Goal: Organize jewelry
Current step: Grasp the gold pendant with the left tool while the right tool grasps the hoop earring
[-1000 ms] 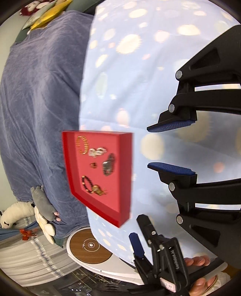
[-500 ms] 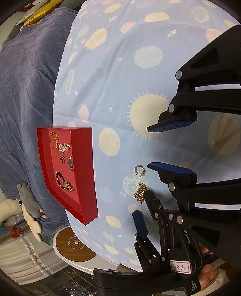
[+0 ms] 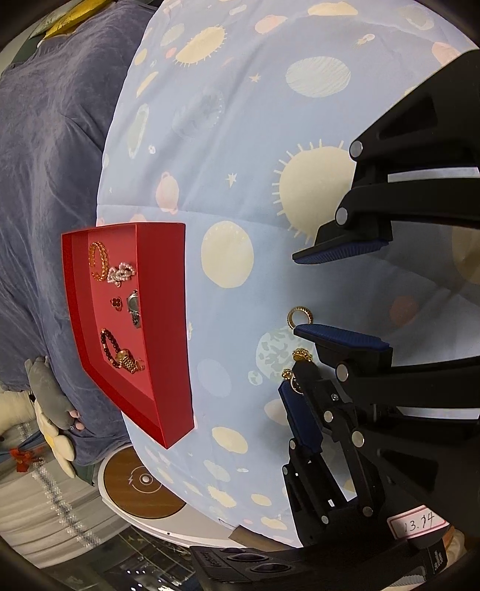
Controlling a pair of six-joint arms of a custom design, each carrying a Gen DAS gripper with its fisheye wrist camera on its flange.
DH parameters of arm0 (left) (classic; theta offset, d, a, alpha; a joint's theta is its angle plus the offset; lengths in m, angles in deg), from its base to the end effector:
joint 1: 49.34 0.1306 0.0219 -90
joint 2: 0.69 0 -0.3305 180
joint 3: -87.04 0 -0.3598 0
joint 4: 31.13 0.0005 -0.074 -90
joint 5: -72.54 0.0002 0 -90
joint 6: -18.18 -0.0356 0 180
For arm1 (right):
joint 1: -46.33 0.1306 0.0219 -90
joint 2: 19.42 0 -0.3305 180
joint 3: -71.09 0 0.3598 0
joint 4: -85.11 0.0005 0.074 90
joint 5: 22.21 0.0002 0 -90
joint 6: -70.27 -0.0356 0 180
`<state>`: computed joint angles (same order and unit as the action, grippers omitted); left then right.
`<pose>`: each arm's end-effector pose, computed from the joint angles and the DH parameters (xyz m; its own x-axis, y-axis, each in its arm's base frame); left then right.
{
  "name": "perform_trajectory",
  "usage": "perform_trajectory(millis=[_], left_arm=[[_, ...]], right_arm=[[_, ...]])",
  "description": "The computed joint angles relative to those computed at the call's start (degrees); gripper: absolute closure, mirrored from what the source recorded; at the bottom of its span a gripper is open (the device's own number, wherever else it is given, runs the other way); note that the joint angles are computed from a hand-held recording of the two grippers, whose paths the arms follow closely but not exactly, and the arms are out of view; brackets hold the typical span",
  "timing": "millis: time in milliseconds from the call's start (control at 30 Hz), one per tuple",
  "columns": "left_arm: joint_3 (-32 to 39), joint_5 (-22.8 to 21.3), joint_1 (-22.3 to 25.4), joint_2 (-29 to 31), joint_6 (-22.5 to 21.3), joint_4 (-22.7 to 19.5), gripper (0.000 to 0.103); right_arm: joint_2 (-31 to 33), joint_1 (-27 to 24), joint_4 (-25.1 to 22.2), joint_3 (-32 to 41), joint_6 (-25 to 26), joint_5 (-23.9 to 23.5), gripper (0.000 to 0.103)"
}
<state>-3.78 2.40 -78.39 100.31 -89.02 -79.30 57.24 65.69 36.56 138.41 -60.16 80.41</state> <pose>0.4229 -0.2493 0.2882 -0.5442 0.6204 -0.5648 0.8020 0.5823 -0.1331 0.3408 0.1110 0.3016 -0.7470 0.4083 -0.5246 0.3554 0.9122 0.2038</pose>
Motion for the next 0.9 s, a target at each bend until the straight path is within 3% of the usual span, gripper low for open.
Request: perform_trajectory(millis=[700, 900], left_arm=[[2.89, 2.72, 4.82, -0.3, 1.21, -3.73, 0.087], [2.86, 2.84, 4.54, 0.04, 0.59, -4.77, 0.087]], right_arm=[[4.02, 1.09, 0.66, 1.96, 1.86, -0.24, 0.07], [4.89, 1.2, 0.56, 2.4, 2.59, 1.7, 0.083]])
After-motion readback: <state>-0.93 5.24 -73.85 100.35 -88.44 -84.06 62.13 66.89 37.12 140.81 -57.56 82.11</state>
